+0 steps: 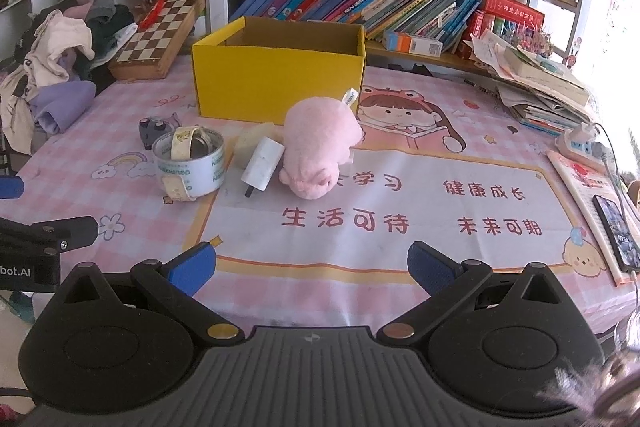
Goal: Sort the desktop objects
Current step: 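Move both tools toward the pink plush pig and tape roll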
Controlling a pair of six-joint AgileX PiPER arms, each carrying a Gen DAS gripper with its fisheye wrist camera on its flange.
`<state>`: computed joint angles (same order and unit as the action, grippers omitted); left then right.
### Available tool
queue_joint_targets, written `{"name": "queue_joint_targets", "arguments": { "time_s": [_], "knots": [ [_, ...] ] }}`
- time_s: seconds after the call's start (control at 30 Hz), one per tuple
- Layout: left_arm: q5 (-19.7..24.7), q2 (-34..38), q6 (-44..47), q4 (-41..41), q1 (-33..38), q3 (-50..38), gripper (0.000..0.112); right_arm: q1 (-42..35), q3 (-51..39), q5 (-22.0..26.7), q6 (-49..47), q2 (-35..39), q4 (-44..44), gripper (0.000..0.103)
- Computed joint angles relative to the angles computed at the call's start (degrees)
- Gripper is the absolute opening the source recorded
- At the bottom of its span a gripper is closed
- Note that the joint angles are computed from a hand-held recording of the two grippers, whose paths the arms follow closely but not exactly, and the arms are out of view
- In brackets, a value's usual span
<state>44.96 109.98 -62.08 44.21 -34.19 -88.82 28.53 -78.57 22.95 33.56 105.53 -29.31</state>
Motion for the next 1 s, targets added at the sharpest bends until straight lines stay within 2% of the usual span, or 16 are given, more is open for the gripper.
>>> {"name": "queue_joint_targets", "arguments": {
  "time_s": [0.73,1.0],
  "knots": [
    [-0.2,0.3,2.2,-2.5,0.5,-0.6,0.103,-0.3,-1.3,0.9,-5.2,0.8,5.1,0.103],
    [-0.6,0.4,2.7,-0.9,0.0,-0.9,0.103,-0.2,-2.0,1.3,-4.6,1.0,4.8,0.103]
  ]
}}
